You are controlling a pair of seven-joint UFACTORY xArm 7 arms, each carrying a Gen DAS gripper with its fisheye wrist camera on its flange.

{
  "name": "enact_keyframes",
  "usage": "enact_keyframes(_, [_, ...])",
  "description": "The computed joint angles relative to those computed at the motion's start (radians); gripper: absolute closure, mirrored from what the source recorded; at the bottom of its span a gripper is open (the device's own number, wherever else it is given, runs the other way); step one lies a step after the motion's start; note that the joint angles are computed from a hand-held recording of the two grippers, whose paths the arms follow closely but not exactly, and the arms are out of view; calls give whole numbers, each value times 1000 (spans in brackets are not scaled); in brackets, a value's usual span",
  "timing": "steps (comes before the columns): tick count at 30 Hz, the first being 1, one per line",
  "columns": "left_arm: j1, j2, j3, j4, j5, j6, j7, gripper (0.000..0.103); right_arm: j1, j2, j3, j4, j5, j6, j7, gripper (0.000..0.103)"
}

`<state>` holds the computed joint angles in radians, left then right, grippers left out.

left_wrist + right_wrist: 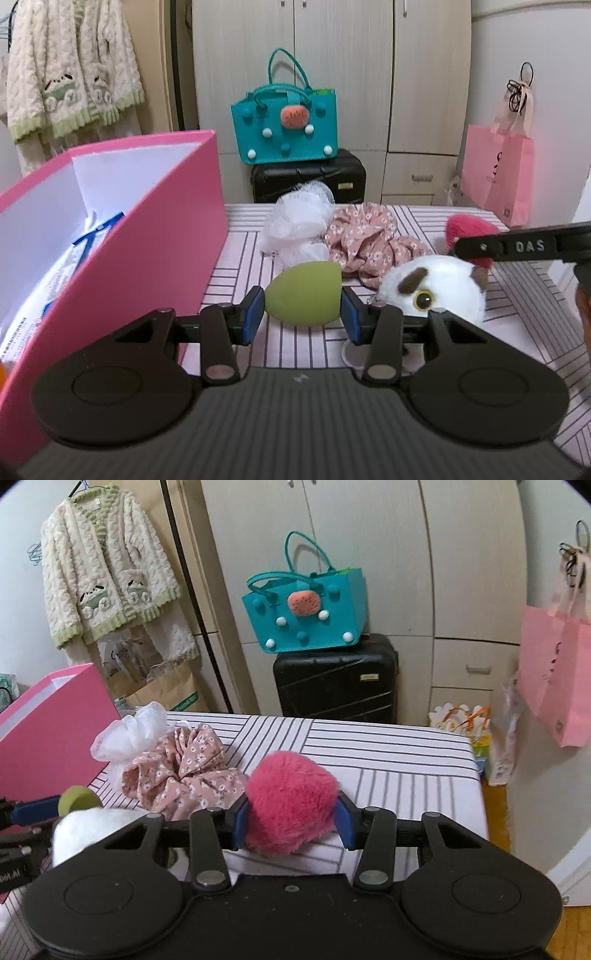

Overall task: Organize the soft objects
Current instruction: 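Carry the green sponge with the left tool while the right tool carries the pink puff over the box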

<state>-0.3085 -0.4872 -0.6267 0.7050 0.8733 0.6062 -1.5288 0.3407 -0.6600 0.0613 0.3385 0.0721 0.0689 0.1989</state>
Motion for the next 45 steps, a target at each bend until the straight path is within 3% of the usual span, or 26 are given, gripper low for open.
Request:
enact_keyframes(3, [-26, -35, 17, -16, -33, -7, 18, 60, -87, -85, 92, -28, -24, 56, 66, 51])
enact_keyframes(8, [-74, -92, 50, -50, -145, -37, 111, 60, -88, -296, 142, -109, -69, 158, 113, 51])
enact_keyframes(15, [-100, -195, 41, -103, -277, -74, 224, 60, -17, -555, 182, -170, -78, 342, 214, 51])
enact_keyframes(23, [-215, -310, 92, -177, -475, -69, 387, 60, 127, -728, 233, -177, -59, 548, 328, 51])
enact_keyframes(29, [-286, -397, 113, -209, -597, -12, 499, 60, 226, -779, 241, -156, -18, 653, 377, 51])
enact_keyframes(38, [-414, -553, 203, -262, -782, 76, 681, 60, 330, -723, 247, -93, 77, 674, 399, 51])
enact_keyframes(45, [-417, -722, 206, -275, -861, 229, 767, 60, 394, -632, 233, -18, 133, 677, 367, 51])
